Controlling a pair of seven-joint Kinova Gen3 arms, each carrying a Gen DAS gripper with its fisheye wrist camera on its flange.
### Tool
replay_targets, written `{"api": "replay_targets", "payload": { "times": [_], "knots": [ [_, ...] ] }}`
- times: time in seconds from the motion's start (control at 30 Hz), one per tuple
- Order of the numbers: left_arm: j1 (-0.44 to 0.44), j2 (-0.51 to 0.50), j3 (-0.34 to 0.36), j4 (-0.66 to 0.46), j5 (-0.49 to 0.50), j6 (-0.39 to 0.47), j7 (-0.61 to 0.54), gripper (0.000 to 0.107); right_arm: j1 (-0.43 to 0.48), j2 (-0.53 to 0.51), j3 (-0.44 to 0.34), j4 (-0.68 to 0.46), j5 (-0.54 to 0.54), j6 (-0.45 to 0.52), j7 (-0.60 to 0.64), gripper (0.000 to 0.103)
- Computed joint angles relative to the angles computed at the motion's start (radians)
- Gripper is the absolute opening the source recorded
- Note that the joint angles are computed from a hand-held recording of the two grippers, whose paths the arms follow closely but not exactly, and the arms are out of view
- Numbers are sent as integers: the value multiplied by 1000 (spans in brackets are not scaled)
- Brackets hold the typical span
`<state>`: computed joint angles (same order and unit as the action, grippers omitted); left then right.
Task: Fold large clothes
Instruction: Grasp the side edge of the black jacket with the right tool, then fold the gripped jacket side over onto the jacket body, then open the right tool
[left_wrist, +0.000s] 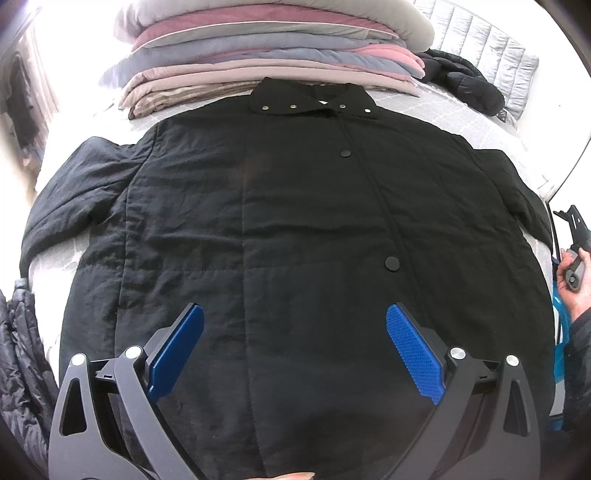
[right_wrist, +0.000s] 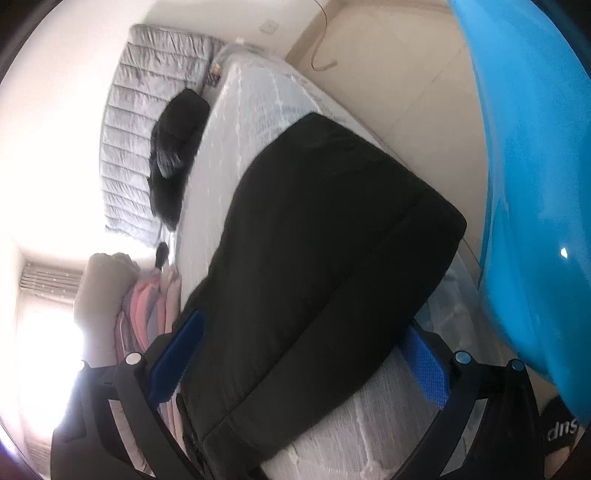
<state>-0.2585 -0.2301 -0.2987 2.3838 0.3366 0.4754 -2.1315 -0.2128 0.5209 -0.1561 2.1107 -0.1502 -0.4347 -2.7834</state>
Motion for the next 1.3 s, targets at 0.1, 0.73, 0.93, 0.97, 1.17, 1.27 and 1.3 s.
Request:
{"api": "replay_targets", "payload": {
  "times": [0.1, 0.73, 0.93, 0.97, 1.17, 1.27, 1.3],
  "knots": [
    [3, 1, -14, -2, 16, 9, -20, 96, -132, -3, 129, -12, -117, 46, 95, 54],
    [-11, 2, -22, -5, 28, 12, -36, 96, -369, -126, 248, -16, -589, -75, 730, 11],
    [-23, 0, -33, -10, 39, 17, -47, 96, -578, -169, 420, -74, -752, -36, 967, 11],
    [-23, -1, -41, -14, 46, 21, -54, 96, -625, -168, 463, -95, -772, -21, 1008, 11],
    [-36, -11, -81, -28, 81, 45, -93, 96, -903, -109, 694, -312, -815, 101, 1252, 11],
    [-46, -25, -101, -31, 94, 57, -118, 96, -1027, -28, 808, -451, -865, 211, 1373, 11],
    [-48, -28, -113, -34, 103, 64, -131, 96, -1049, 3, 816, -497, -863, 234, 1411, 11]
  ]
}}
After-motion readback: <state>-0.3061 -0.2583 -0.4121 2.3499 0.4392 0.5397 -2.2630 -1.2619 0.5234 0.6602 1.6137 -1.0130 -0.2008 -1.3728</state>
